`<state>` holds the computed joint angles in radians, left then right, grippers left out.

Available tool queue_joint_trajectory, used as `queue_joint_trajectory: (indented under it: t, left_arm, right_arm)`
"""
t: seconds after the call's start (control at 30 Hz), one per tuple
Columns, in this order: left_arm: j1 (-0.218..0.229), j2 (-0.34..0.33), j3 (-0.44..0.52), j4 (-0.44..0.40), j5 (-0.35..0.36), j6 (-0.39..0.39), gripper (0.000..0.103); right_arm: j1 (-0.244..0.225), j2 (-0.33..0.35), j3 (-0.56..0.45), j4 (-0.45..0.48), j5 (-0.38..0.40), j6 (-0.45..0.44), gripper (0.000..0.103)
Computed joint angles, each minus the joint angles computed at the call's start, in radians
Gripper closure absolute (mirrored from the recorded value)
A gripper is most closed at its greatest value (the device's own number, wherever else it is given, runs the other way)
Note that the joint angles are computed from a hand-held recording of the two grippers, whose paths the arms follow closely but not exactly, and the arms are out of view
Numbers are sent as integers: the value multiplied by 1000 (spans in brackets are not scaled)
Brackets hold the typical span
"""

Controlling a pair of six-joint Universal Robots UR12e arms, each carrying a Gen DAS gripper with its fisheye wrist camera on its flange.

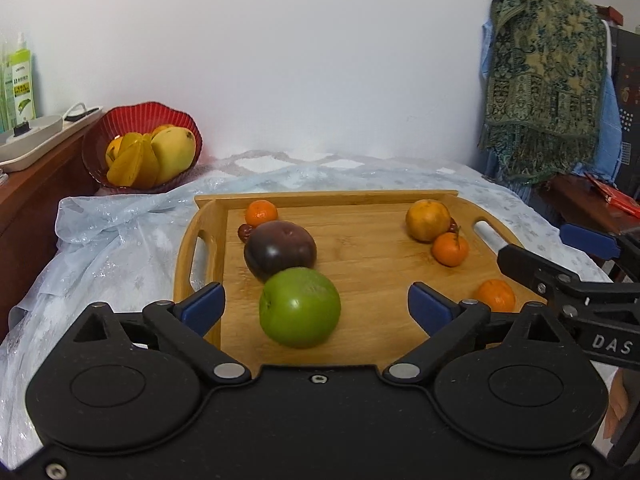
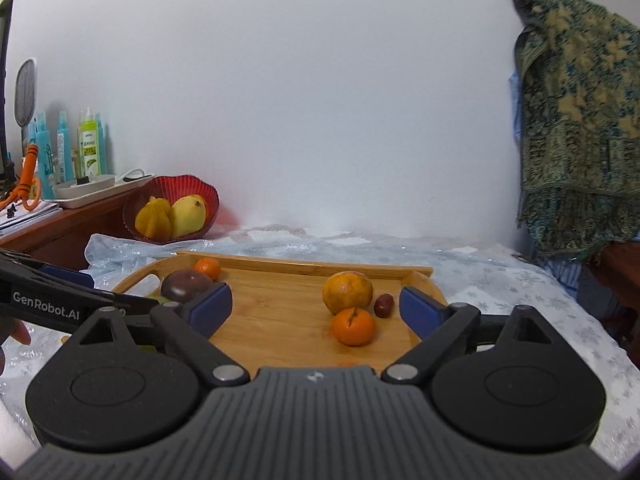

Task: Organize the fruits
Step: 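Withdraw both tools and move them toward the remaining red dates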

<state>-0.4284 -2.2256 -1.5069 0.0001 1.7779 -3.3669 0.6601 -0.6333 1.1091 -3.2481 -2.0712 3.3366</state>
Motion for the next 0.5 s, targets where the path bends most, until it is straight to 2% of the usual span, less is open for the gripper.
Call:
queue_joint_trajectory:
  t: [0.2, 0.5]
  left_arm:
    - [-15, 2, -45, 87, 8, 40, 4]
    - [-22, 8, -87, 119, 3, 37, 3]
  right_arm:
    - [30, -9, 47, -36, -85, -16, 3]
    - [62, -34, 126, -38, -116, 10, 3]
